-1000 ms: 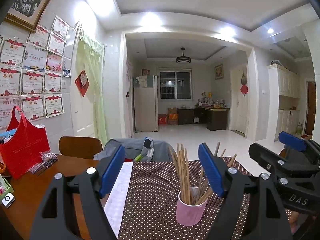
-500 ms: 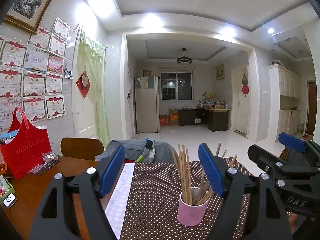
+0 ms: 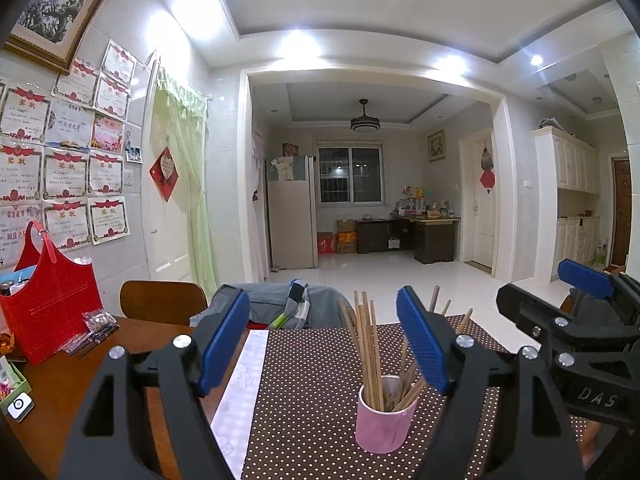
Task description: Organize utensils
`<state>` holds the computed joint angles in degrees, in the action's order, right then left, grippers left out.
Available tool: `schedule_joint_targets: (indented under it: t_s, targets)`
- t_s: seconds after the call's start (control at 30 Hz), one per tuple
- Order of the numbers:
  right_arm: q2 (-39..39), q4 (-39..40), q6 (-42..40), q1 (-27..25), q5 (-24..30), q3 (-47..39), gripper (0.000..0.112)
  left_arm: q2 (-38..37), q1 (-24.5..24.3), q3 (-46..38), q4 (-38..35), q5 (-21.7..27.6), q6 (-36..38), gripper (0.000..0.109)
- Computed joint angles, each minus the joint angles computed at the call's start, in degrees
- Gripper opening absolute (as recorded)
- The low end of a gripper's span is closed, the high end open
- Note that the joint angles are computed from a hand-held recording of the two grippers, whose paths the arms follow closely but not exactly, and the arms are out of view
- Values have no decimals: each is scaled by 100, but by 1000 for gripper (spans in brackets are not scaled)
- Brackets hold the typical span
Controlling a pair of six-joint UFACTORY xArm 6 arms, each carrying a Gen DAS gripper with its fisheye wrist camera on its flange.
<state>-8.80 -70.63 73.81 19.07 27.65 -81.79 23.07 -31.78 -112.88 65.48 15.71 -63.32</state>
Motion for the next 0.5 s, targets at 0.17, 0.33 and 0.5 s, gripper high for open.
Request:
schedule_joint_targets:
  t_s: [0.17,0.33,0.5]
  targets:
    - [-7,12,-16,17,26,14,91,25,1,-28,-30,3,25,75]
    - [-23,18,-32,17,33,23,91,31,0,-40,-57,-2,51,75]
    - [-22,32,-42,27,49,20,91,38,2,-45,-74,-4,67,75]
